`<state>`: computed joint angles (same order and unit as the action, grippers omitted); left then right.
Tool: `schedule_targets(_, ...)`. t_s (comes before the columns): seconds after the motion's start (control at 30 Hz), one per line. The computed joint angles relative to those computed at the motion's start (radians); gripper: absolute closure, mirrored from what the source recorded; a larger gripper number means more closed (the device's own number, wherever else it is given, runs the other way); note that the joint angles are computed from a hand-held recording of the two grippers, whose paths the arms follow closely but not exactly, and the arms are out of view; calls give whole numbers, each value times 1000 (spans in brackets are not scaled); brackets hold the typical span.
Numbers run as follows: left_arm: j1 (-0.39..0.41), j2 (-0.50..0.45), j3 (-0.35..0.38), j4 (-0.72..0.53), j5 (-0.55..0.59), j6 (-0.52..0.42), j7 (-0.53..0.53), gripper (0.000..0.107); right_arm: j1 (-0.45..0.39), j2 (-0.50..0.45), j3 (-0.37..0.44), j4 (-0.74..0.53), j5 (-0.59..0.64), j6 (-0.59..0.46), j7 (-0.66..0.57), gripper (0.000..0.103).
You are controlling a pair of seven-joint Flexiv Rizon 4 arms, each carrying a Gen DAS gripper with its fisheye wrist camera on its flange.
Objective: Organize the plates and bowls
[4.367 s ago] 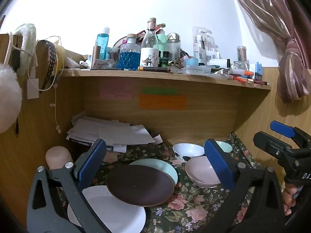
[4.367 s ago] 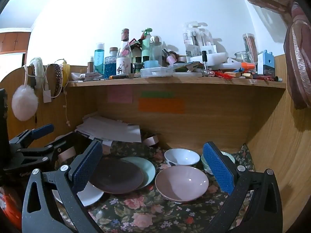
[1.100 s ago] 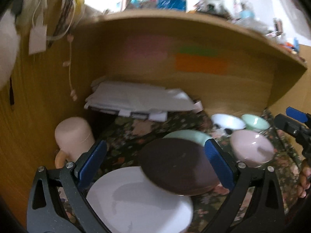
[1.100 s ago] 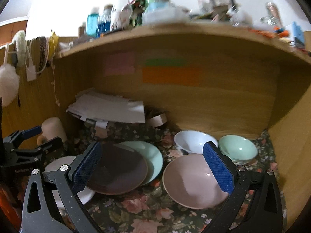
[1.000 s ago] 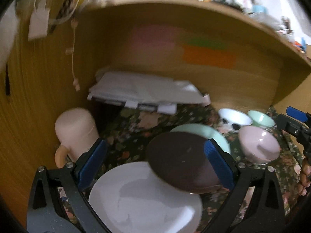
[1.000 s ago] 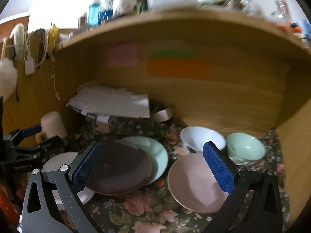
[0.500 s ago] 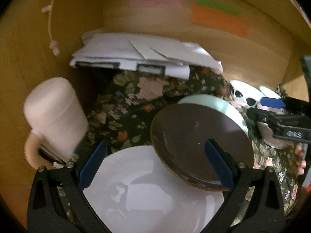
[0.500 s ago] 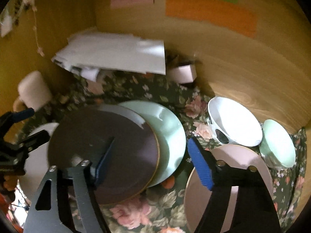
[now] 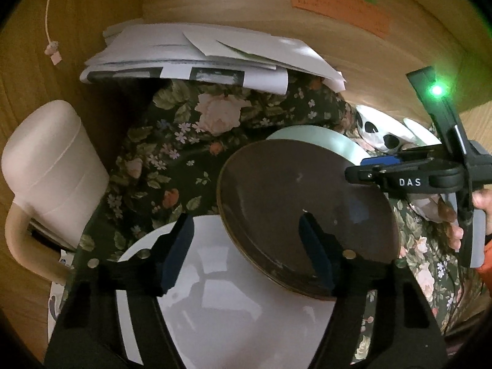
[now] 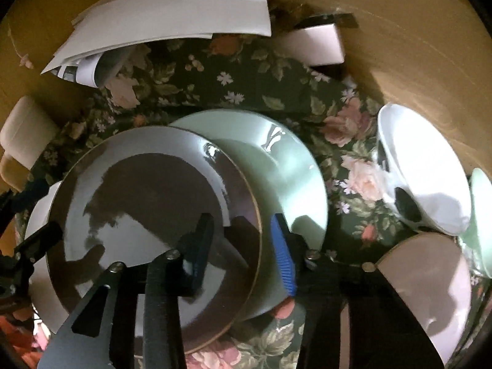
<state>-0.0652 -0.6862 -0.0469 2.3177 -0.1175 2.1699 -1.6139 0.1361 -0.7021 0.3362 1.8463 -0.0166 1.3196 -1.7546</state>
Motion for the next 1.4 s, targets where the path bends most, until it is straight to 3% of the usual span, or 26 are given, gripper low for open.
schedule_targets(0.27,84,3,-55,-2,70,-47,-30,49,45,-7,-40,22,-27,36,40,73)
schedule_targets(0.47,157,16,-94,15,123,-80,-69,55,-2,-27,22,11,-10,18,20,78)
schedule_targets(0.63,173,22,-89,31,139,-81,-90,58,-7,-24,37,49,0,80,9,78)
schedule_targets(0.83,191,34,-93,41,153,-109,-91,66,-72,-9,128,87,19,105,-31,78)
schedule_targets(1.0,231,28,-117,45,181,-104,-101,69,-48,-6,119,127,10,182,-25,78)
schedule_targets(1.27,279,19,-149,43,225,-110,-106,70,-85,-53,175,75,3,140,7,76)
schedule_targets(1.4,352,5,-210,35,273,-132,-109,69,-125,-91,224,47,19,130,-6,73)
